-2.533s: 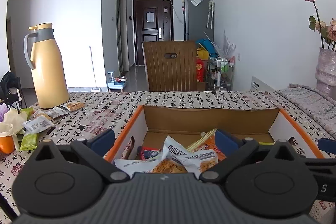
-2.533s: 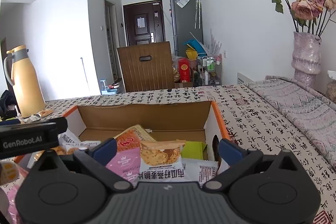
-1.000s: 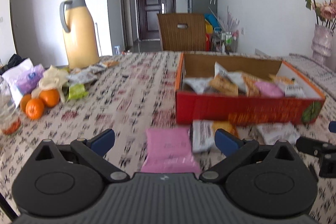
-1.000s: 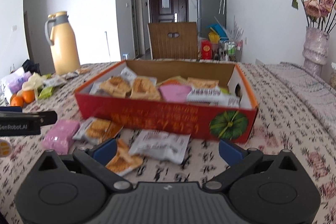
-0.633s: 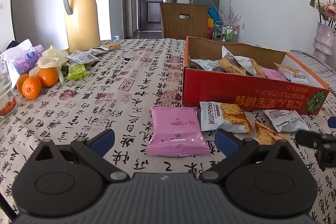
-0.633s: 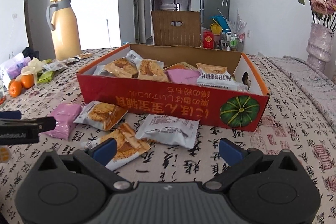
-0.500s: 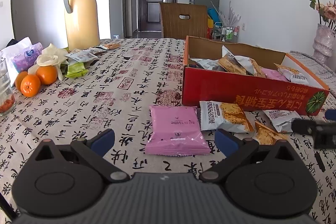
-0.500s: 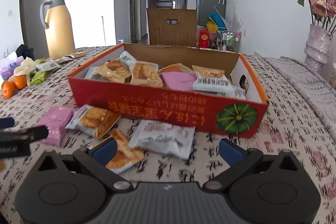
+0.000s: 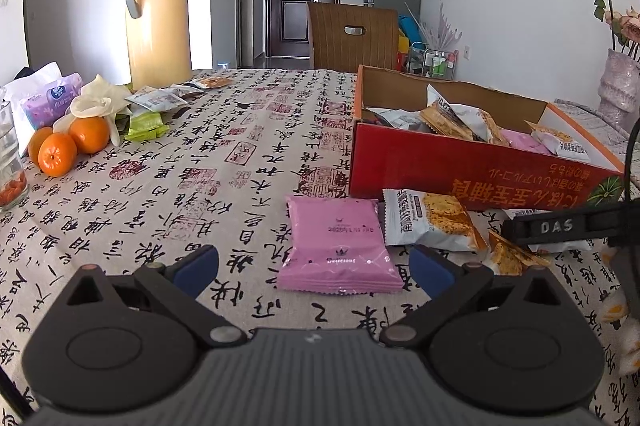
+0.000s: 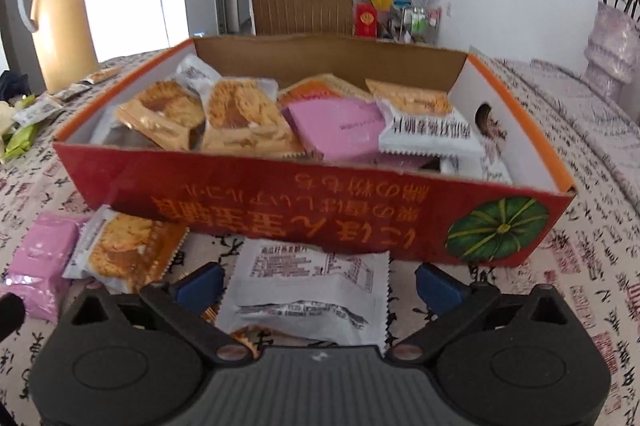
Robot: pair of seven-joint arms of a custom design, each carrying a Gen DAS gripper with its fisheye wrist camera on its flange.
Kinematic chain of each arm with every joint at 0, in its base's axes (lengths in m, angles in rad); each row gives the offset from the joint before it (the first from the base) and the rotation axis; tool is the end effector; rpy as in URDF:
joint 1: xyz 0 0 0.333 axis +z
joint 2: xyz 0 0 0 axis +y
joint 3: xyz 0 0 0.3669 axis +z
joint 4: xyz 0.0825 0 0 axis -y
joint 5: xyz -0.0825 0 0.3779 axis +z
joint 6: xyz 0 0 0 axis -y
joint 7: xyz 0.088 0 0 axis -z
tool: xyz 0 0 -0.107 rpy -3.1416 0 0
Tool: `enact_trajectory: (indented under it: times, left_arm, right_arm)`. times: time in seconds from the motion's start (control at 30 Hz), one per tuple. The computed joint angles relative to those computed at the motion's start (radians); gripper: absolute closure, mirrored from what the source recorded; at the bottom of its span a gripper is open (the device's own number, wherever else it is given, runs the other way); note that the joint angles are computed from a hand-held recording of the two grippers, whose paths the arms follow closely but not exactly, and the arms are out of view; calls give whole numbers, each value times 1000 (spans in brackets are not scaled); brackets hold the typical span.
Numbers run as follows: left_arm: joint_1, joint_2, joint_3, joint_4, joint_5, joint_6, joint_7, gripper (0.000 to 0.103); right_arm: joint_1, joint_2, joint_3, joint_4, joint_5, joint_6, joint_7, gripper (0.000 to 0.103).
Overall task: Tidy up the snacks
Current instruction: 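Grasp the white sachet with the right gripper while the left grasps the pink packet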
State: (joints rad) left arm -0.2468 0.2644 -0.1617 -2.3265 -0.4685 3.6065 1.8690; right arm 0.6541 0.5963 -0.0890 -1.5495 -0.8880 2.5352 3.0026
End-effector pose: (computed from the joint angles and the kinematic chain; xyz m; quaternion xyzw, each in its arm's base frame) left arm 0.5470 -0.1680 0.3974 -0.5768 0.6679 -0.3677 0.2931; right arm 0.6259 0.4241 0.3858 -0.5925 0.7150 -0.2860 0.2364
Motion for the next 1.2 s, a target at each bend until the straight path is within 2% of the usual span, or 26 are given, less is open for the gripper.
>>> enact_trajectory:
  times: [0.1,0.17,0.47,0.57,0.73,0.8,0.93,1.07,1.13,1.2]
  left_arm:
    - [6,0,-4,0,8,-5,-8,0]
    - [9,1,-5,0,14,-4,-14,0]
    - [-1,0,2,0,3,-5,-9,0]
    - [-5,1,5,3,-4,-6,-4,0]
    - [-29,2,22,10,-47,-9,27,0]
    - [-30,1,25,16,-59,-28,36,0]
    - [-85,-6,74,44,-141,-94,108,0]
    - [-252,-8,229,95,-325,-172,255,0]
    - [-396,3,374,130,-430,-210,330,0]
    - [-510,19,500,156,-462,-245,347,0]
  right_arm:
    - [9,-1,-16,-13,-29,24,40,10]
    - [14,-7,-20,-22,-51,37,53,26]
    - [7,-51,-17,-81,-93,80,101,41]
    - [12,-70,-21,-111,-137,89,131,42]
    - [24,-130,-25,-191,-261,90,255,42]
    - [21,-159,-17,-225,-315,81,315,42]
    - [3,-214,10,-293,-400,58,404,41]
    - [-20,-254,42,-344,-461,10,478,41]
    - [-36,-266,60,-362,-486,-6,514,41]
    - [-56,-272,78,-373,-505,-18,541,41]
